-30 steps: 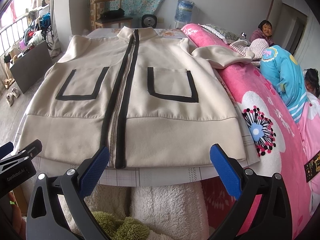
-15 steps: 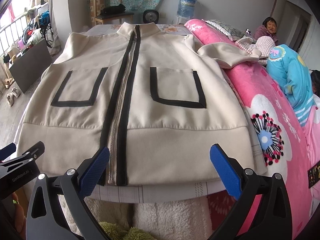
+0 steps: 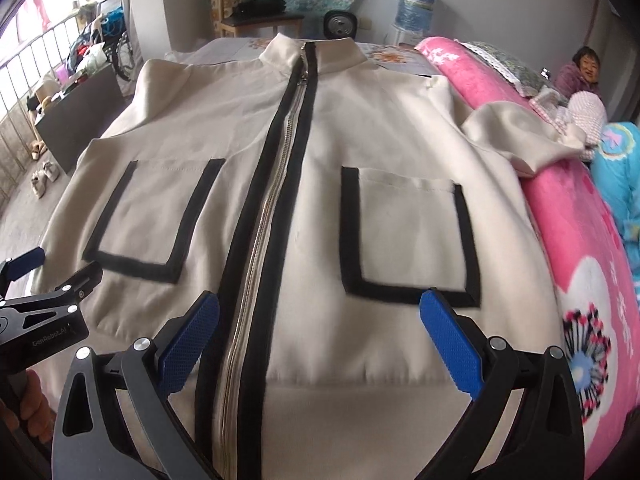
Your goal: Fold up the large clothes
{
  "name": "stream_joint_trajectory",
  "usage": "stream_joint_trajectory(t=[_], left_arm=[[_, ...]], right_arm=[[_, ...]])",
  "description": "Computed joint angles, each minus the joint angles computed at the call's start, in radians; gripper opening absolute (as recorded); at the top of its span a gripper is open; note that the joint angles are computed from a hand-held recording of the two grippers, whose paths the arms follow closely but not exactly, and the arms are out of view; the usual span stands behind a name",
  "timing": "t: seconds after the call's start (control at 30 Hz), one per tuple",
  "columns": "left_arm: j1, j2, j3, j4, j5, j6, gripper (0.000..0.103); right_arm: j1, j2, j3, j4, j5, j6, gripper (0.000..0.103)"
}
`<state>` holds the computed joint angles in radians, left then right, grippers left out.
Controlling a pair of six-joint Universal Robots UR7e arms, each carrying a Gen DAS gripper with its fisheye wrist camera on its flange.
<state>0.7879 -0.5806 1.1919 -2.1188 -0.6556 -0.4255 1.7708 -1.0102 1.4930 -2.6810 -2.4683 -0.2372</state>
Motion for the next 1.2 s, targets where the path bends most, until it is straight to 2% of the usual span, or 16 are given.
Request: stream_joint_trajectory(t=[0.07, 0.13, 0.27, 0.33, 0.53, 0.73, 0.8, 0.87, 0.97, 1.03, 1.1, 1.17, 1.2], left_arm=[[0.012, 0.024, -0.037, 0.004, -0.014, 0.028, 0.097], [0.017, 0.034, -0.044, -0.043, -0.016, 0.067, 0.097], [0.028, 0.049, -0.067, -0.063, -0.042, 0.095, 0.097], [0.034, 0.044, -0.056, -0.093, -0.059, 0.102, 0.097], [0.027, 0.042, -0.026, -0.151, -0.035, 0.116, 0.097], [0.036, 0.039, -0.054, -0.108, -0.071, 0.136, 0.097], [0.039, 0.022, -0.049, -0.132, -0.083, 0.147, 0.097], [0.039, -0.001, -0.041, -0.188, -0.059, 0.171, 0.097], [0.046, -0.03, -0.044, -0.285, 0.019, 0.21, 0.097], [0.066, -0.05, -0.057, -0.336, 0.032, 0.211, 0.097], [0.097, -0.069, -0.086, -0.34, 0.008, 0.163, 0.096], [0.148, -0.09, -0.109, -0.354, -0.074, 0.092, 0.096], [0.17, -0.096, -0.118, -0.351, -0.111, 0.057, 0.096]], right_arm=[[-0.018, 0.024, -0.043, 0.039, 0.026, 0.006, 0.098], [-0.034, 0.043, -0.073, 0.066, 0.049, 0.009, 0.098], [-0.056, 0.053, -0.088, 0.096, 0.099, 0.011, 0.098], [-0.06, 0.052, -0.081, 0.076, 0.114, 0.0, 0.098], [-0.065, 0.047, -0.056, 0.016, 0.134, -0.05, 0.098], [-0.062, 0.053, -0.121, 0.175, 0.133, 0.013, 0.098], [-0.059, 0.057, -0.134, 0.166, 0.153, -0.002, 0.098], [-0.047, 0.072, -0.153, 0.122, 0.164, -0.047, 0.098], [-0.035, 0.1, -0.194, 0.103, 0.194, -0.107, 0.098], [-0.029, 0.128, -0.228, 0.093, 0.203, -0.147, 0.098], [-0.026, 0.154, -0.259, 0.096, 0.211, -0.172, 0.098], [-0.026, 0.177, -0.29, 0.115, 0.221, -0.177, 0.092], [-0.027, 0.189, -0.306, 0.129, 0.221, -0.175, 0.086]])
